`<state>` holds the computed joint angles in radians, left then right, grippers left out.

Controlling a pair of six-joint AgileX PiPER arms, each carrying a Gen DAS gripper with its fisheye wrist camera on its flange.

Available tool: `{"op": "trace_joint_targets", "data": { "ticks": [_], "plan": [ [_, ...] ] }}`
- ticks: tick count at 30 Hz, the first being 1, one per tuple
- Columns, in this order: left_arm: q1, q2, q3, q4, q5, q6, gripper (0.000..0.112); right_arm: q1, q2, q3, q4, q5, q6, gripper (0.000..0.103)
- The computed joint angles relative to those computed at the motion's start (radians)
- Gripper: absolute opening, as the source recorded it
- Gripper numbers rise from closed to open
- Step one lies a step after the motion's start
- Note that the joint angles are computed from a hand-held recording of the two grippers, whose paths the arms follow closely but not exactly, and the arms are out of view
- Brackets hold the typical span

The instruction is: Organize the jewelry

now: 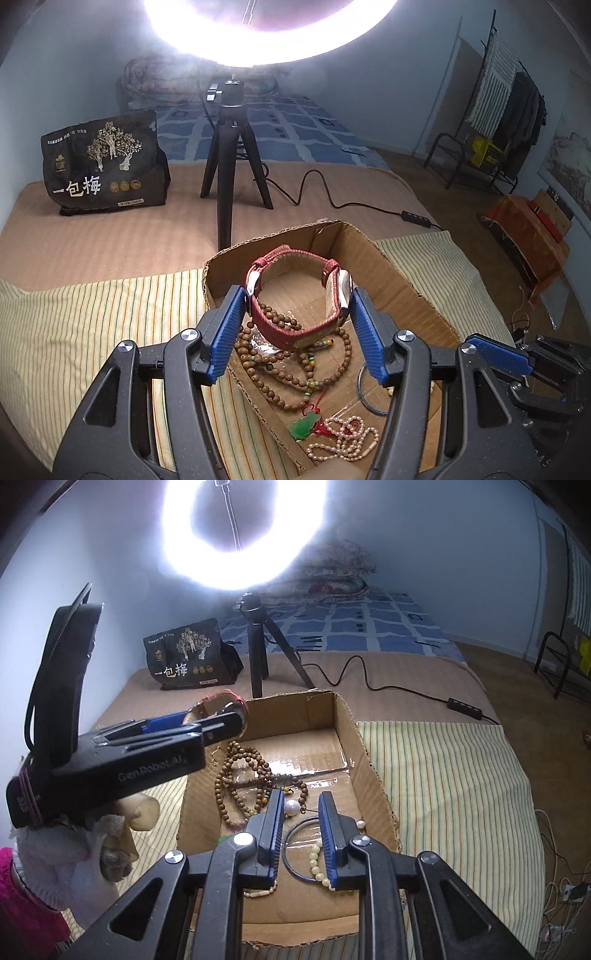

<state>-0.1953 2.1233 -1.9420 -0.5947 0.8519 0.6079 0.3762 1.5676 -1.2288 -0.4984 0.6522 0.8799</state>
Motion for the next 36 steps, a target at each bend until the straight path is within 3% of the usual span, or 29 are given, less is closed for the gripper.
{"op": "trace_joint_targets", "data": {
  "ticks": [5, 8, 10, 12, 16, 36],
  "plan": [
    [0.006, 0.011, -0.012, -0.004, -0.002, -0.009, 0.065, -0.001, 0.009, 0.0, 0.006, 0.0, -0.011, 0.021],
    [0.013, 0.002, -0.003, -0.025, -0.02, -0.001, 0.077, 0.006, 0.011, -0.003, -0.012, 0.009, 0.003, 0.037],
    [0.016, 0.001, -0.004, -0.029, -0.018, -0.007, 0.078, 0.021, 0.013, -0.003, -0.055, 0.023, 0.039, 0.064],
    [0.016, 0.003, -0.012, -0.02, -0.01, -0.021, 0.079, 0.041, 0.009, 0.003, -0.12, 0.038, 0.099, 0.081],
    [0.017, 0.001, -0.015, -0.014, -0.004, -0.029, 0.08, 0.067, 0.003, 0.007, -0.204, 0.073, 0.182, 0.099],
    [0.061, -0.139, 0.118, -0.06, -0.029, 0.06, 0.081, 0.181, -0.02, -0.063, -0.295, 0.243, 0.245, 0.103]
  ]
}}
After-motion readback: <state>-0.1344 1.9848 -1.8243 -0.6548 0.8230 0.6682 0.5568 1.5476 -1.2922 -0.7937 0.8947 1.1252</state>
